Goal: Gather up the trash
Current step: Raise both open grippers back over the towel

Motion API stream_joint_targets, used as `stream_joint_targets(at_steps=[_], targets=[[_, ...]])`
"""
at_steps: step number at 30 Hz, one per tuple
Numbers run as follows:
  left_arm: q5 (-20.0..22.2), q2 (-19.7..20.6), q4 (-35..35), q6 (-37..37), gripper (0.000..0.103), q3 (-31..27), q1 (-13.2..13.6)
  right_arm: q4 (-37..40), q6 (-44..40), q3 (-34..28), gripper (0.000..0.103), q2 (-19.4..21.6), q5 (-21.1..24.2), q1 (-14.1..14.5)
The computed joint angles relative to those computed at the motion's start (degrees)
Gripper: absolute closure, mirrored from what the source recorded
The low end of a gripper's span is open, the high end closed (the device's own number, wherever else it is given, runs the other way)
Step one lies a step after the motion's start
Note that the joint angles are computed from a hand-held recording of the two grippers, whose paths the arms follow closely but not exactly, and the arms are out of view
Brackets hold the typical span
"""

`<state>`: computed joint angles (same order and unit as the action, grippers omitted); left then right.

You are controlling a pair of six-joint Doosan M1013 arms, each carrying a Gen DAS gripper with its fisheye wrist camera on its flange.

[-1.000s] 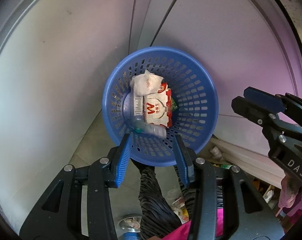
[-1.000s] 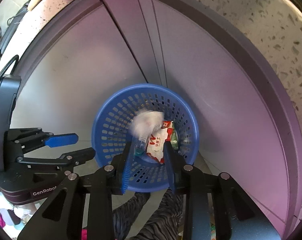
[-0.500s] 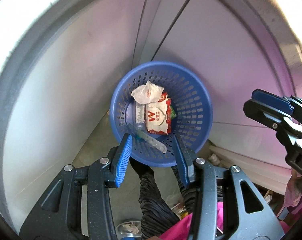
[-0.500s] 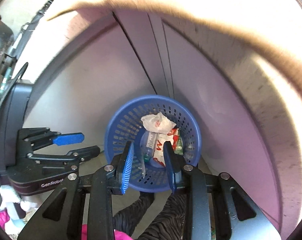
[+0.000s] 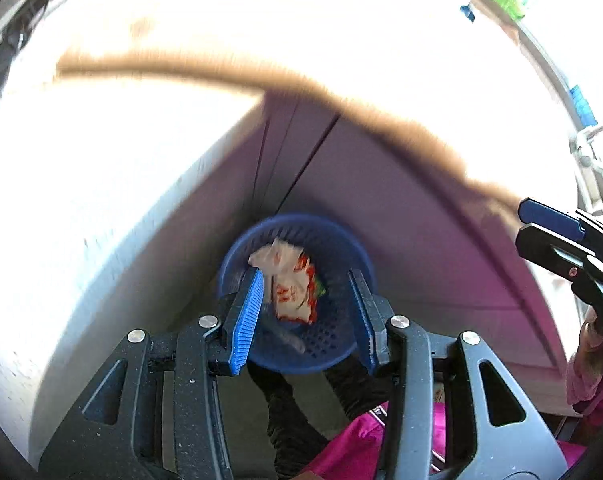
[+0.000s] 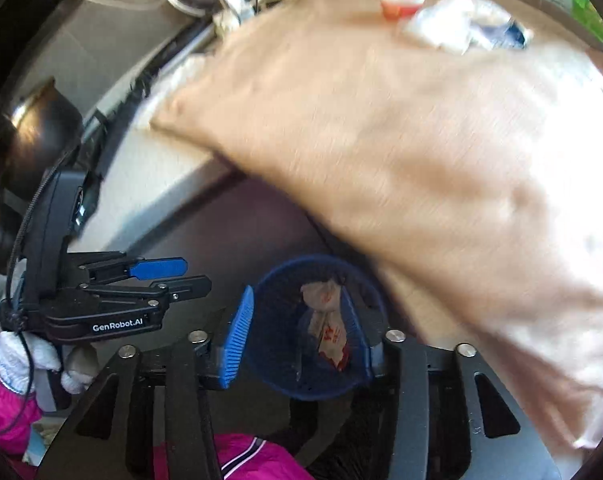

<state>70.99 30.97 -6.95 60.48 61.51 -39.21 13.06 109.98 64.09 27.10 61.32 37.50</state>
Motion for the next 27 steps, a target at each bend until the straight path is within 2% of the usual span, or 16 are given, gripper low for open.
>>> stream_joint_targets(at_steps=[3, 9, 16, 21, 27], targets=[[-0.3, 0.9, 0.8, -0.4, 0.054, -3.1, 0.1, -0.3, -0.3, -0.1, 0.055, -0.8, -1.1, -1.0], [0.2, 4.0, 2.2, -0.4, 0.054, -10.2, 0.2, -1.9, 0.5, -0.4, 0.048, -1.8, -3.1, -3.2], [0.1, 8.0, 4.1, -1.2, 0.054, -18.1, 0.4, -3.3, 1.2, -1.8, 0.047, -1.4, -3.7, -6.5], [2.1, 12.6, 5.7, -1.6, 0.054, -26.3, 0.6, -3.6, 0.9, -3.0, 0.047, -0.7, -4.1, -8.6], [6.9, 18.7, 6.6, -1.7, 0.054, -37.7, 0.9, -3.7, 0.8, -4.1, 0.047, 0.2, -3.8, -10.3]])
